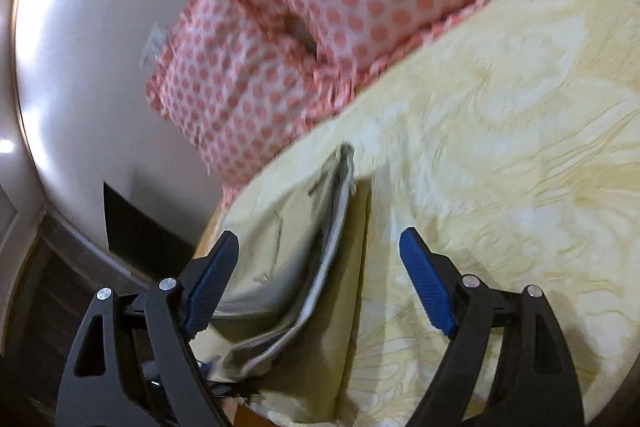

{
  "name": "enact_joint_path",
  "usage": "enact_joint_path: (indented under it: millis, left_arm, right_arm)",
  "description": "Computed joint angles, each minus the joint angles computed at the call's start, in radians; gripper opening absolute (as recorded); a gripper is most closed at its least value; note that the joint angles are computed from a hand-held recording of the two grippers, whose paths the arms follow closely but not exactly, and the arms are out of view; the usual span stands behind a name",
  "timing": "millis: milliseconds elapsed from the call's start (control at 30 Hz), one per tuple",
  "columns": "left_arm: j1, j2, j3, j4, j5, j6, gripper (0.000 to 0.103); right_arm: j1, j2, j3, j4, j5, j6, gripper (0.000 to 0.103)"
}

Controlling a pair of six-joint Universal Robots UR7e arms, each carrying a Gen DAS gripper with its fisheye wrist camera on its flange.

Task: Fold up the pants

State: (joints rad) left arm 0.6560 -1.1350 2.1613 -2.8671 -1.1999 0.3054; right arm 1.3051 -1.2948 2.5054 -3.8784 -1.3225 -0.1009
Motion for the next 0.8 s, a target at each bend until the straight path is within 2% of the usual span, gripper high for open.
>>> enact_joint_path:
  millis: [33,67,100,133,200,267,300,367,400,467,533,567,600,633,667,700,800]
  left_arm:
    - [0.014,-0.035,0.000,-0.002,-0.038,-0.013,0.032]
    - [0.033,-0.070,-0.003,-0.016,-0.074,-0.028,0.050]
    - [0.035,-0.085,-0.004,-0.045,-0.076,-0.051,0.064]
    - [0.050,-0.090,-0.022,-0.080,-0.064,-0.074,0.068]
    - [0.082,-0.095,-0.065,-0.108,0.034,-0.127,0.069]
    - [0.136,-0.064,-0.151,-0.032,0.117,-0.200,0.065]
    - [0.185,-0.043,-0.216,0.064,0.107,-0.265,0.059]
    - [0.252,-0.009,-0.309,0.203,0.057,-0.345,0.049]
    - [0.288,0.018,-0.361,0.272,0.018,-0.367,0.048]
    - [0.315,0.047,-0.405,0.328,-0.028,-0.373,0.048]
    - [0.321,0.062,-0.424,0.343,-0.048,-0.359,0.052]
    - [0.325,0.071,-0.437,0.353,-0.060,-0.355,0.053]
    - [0.332,0.084,-0.456,0.376,-0.075,-0.354,0.049]
    - [0.338,0.093,-0.468,0.390,-0.084,-0.354,0.039]
    - [0.340,0.094,-0.465,0.394,-0.104,-0.352,0.006]
    - [0.345,0.106,-0.482,0.430,-0.126,-0.359,0.006]
    - [0.331,0.122,-0.496,0.429,-0.097,-0.335,0.004]
  right_arm:
    - [0.024,0.012,-0.029,0.053,-0.039,-0.024,0.084]
    - [0.039,0.023,-0.041,0.081,-0.066,-0.043,0.082]
    - [0.053,0.031,-0.056,0.111,-0.088,-0.059,0.076]
    - [0.061,0.040,-0.071,0.135,-0.099,-0.071,0.073]
    - [0.088,0.064,-0.108,0.176,-0.145,-0.106,0.057]
    - [0.112,0.089,-0.139,0.195,-0.194,-0.129,0.050]
    - [0.110,0.092,-0.141,0.197,-0.195,-0.142,0.044]
    - [0.111,0.092,-0.153,0.223,-0.192,-0.157,0.039]
    - [0.110,0.089,-0.156,0.234,-0.190,-0.159,0.039]
    - [0.101,0.084,-0.167,0.262,-0.176,-0.152,0.039]
    - [0.091,0.076,-0.166,0.283,-0.157,-0.163,0.037]
    - [0.089,0.071,-0.170,0.305,-0.145,-0.176,0.027]
    - [0.083,0.063,-0.171,0.333,-0.123,-0.186,0.020]
    - [0.075,0.054,-0.176,0.367,-0.099,-0.191,0.019]
    - [0.069,0.046,-0.181,0.392,-0.082,-0.191,0.017]
    - [0.059,0.038,-0.187,0.420,-0.055,-0.188,0.016]
    - [0.037,0.013,-0.216,0.504,0.016,-0.179,0.014]
